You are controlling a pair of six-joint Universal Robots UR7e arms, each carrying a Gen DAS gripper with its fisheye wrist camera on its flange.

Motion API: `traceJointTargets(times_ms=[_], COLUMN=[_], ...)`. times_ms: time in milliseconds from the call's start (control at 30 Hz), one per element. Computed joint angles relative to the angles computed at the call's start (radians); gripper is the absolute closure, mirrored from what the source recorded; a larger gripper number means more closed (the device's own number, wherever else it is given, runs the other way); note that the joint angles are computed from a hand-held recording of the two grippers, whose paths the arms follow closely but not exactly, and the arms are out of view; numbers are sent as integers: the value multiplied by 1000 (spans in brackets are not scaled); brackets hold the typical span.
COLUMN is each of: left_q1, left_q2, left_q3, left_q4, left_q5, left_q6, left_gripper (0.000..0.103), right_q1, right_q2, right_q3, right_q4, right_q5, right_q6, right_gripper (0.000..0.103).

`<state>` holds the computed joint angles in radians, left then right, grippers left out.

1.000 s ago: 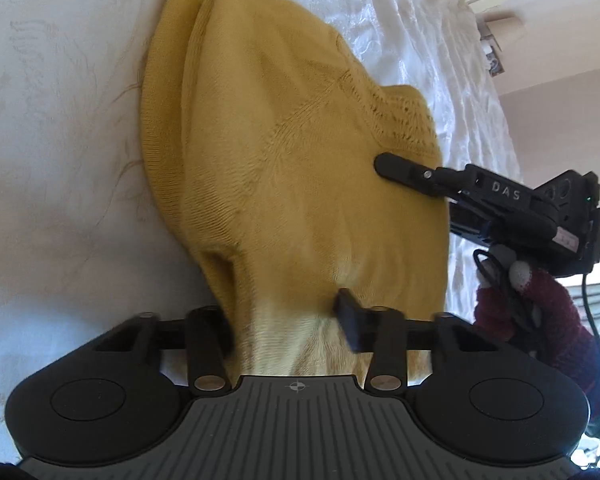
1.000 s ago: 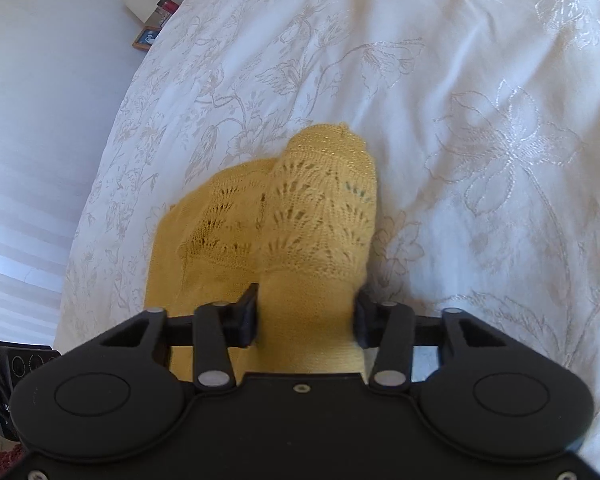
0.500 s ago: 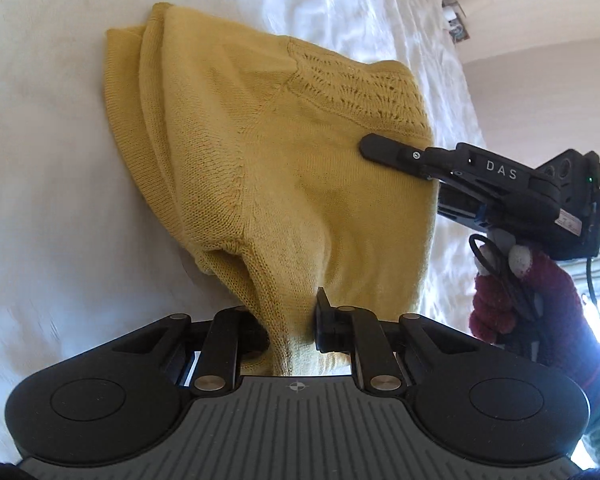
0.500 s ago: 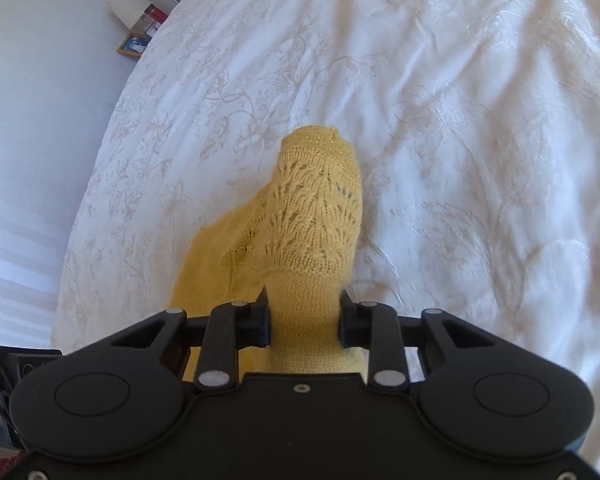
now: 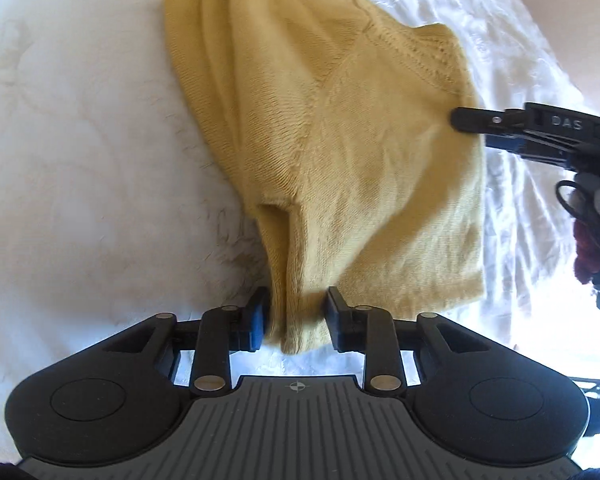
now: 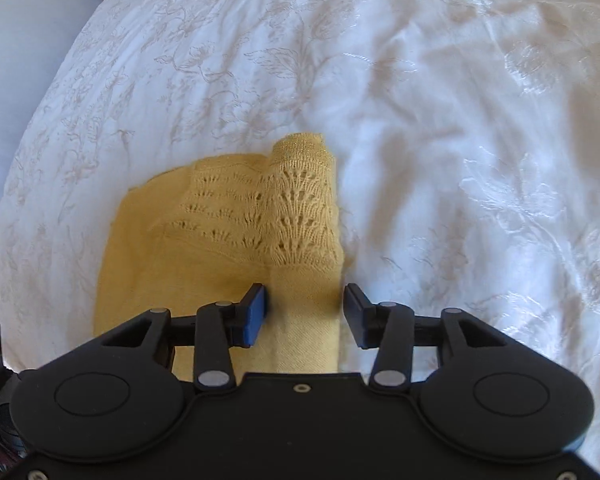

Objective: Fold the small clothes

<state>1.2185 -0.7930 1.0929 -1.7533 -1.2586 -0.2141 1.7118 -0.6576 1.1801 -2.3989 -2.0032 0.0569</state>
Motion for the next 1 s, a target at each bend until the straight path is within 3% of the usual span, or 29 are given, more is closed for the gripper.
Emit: traceJointTargets(times_ms=[200,400,633,833,1000], left_q1=[-46,-86,-105,-95,-65], left_q2=[-100,-145,10,160,169], left_q3=[150,196,63,-101,-112], left_q4=[-112,-272,-418,-435,-390], left_q5=[98,84,174,271,367], left_q6=[-6,101,186,287,201], left_gripper=[71,69,67,67,66], right_q1=[5,-2,-4,4,7], right_q2=[-58,-91,-87,-69,-51], right_q3=[98,143,140,122,94], right_q4=[-149,-221,-235,-234,-221], right_q5=[16,40,35,1,1], right_q6=[-96,-144,-161,-182,-182], right_gripper=[44,44,44,44,44])
